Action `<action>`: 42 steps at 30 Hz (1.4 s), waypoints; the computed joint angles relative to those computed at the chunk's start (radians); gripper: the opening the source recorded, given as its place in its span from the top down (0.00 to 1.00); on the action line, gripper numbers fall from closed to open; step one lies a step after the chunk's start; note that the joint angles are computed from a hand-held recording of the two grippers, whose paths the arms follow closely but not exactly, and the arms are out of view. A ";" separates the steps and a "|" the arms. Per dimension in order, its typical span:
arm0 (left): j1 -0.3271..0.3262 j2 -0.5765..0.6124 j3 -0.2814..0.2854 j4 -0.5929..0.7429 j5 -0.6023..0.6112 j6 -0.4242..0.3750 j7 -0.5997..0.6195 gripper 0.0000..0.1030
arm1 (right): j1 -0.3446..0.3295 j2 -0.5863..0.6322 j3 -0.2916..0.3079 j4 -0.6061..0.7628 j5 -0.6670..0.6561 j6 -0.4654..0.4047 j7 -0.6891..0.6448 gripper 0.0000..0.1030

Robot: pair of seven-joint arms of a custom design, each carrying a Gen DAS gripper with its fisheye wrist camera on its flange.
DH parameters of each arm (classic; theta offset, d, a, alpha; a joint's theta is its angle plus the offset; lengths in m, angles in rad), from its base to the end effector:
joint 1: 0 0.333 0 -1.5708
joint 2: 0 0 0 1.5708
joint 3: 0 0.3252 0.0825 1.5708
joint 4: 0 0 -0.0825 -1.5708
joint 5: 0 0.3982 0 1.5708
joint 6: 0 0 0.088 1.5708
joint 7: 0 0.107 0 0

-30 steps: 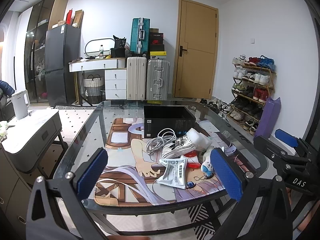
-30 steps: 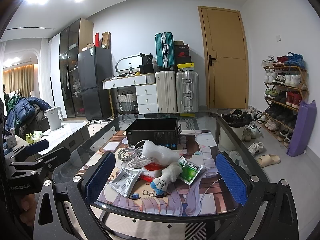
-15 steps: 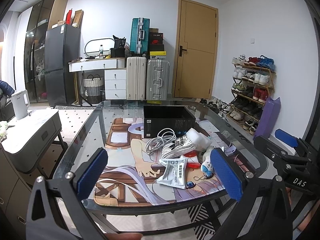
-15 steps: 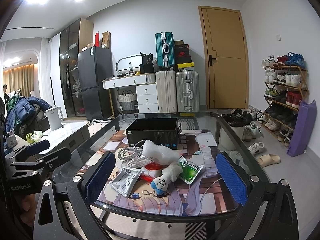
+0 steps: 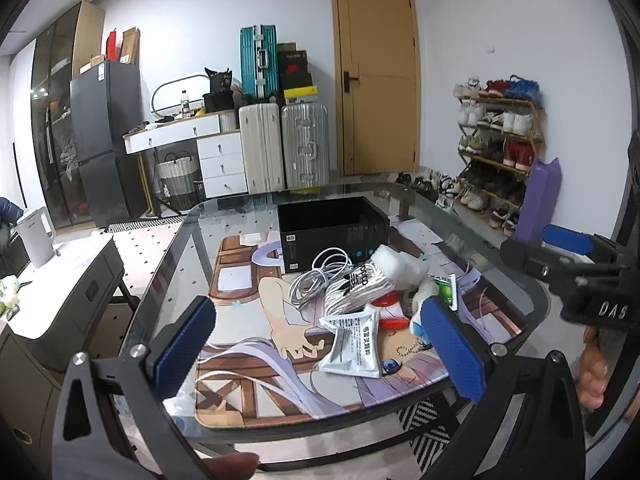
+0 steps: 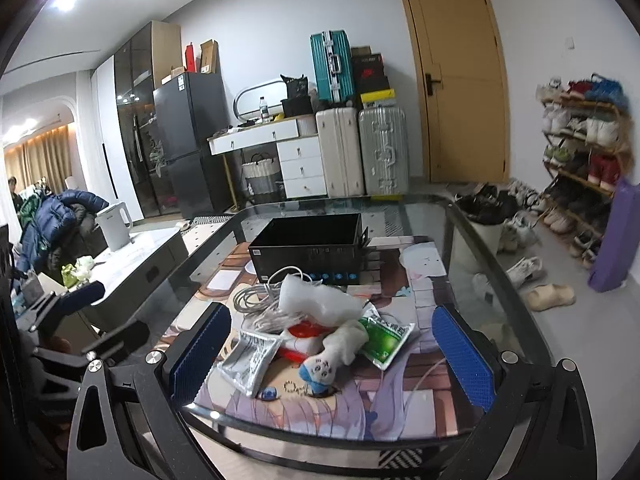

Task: Organize soft objects
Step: 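Grasp the white plush toy with the right tool while the left tool grasps the white sachet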

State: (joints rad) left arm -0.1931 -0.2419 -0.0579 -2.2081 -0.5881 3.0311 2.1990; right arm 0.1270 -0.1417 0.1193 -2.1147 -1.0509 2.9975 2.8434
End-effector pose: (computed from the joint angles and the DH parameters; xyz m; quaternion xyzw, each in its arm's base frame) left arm 0.5259 -0.0945 0.6050 -0.4956 0.6991 -0.4126 0.3090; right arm 0.5250 0.1996 0.5714 -0.5881 0.6165 -0.3233 0.4119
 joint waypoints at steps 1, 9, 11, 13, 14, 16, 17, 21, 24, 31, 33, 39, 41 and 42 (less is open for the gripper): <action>0.022 0.016 -0.017 0.022 0.035 -0.017 -0.026 0.00 | 0.009 0.013 -0.012 0.013 0.047 -0.003 -0.049 0.01; 0.103 0.152 -0.072 0.200 0.229 -0.210 -0.167 0.00 | 0.084 0.172 -0.072 0.179 0.697 -0.128 -0.674 0.01; 0.110 0.188 -0.077 0.245 0.266 -0.253 -0.191 0.00 | 0.081 0.207 -0.066 0.220 0.827 -0.178 -0.784 0.01; 0.116 0.227 -0.083 0.289 0.329 -0.310 -0.234 0.00 | 0.069 0.255 -0.047 0.282 0.989 -0.274 -0.918 0.01; 0.116 0.242 -0.084 0.305 0.332 -0.344 -0.229 0.00 | 0.068 0.272 -0.044 0.304 1.025 -0.308 -0.945 0.05; 0.116 0.287 -0.086 0.357 0.348 -0.433 -0.227 0.00 | 0.059 0.316 -0.034 0.360 1.107 -0.395 -1.013 0.17; 0.116 0.306 -0.087 0.380 0.356 -0.467 -0.234 0.00 | 0.055 0.334 -0.028 0.379 1.143 -0.421 -1.041 0.19; 0.109 0.353 -0.084 0.416 0.412 -0.509 -0.294 0.00 | 0.047 0.378 -0.022 0.411 1.223 -0.492 -1.076 0.20; 0.102 0.359 -0.083 0.402 0.460 -0.492 -0.321 0.00 | 0.043 0.398 -0.016 0.421 1.279 -0.522 -1.098 0.23; 0.101 0.391 -0.084 0.421 0.465 -0.558 -0.331 0.00 | 0.056 0.444 -0.027 0.454 1.254 -0.534 -1.065 0.28; 0.098 0.395 -0.082 0.418 0.485 -0.548 -0.344 0.00 | 0.053 0.448 -0.023 0.457 1.256 -0.531 -1.070 0.33; 0.090 0.402 -0.080 0.415 0.532 -0.544 -0.381 0.06 | 0.055 0.456 -0.017 0.468 1.245 -0.546 -1.088 0.44; 0.095 0.403 -0.085 0.419 0.513 -0.553 -0.365 0.10 | 0.060 0.452 -0.018 0.463 1.231 -0.539 -1.096 0.45; 0.094 0.402 -0.085 0.419 0.510 -0.553 -0.366 0.10 | 0.061 0.451 -0.017 0.461 1.228 -0.537 -1.104 0.47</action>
State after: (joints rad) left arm -0.0988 0.1606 -0.1427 -1.7895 -0.0779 2.4777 1.8327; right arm 0.1882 0.3094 0.1026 -1.6538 0.1774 2.4603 1.7399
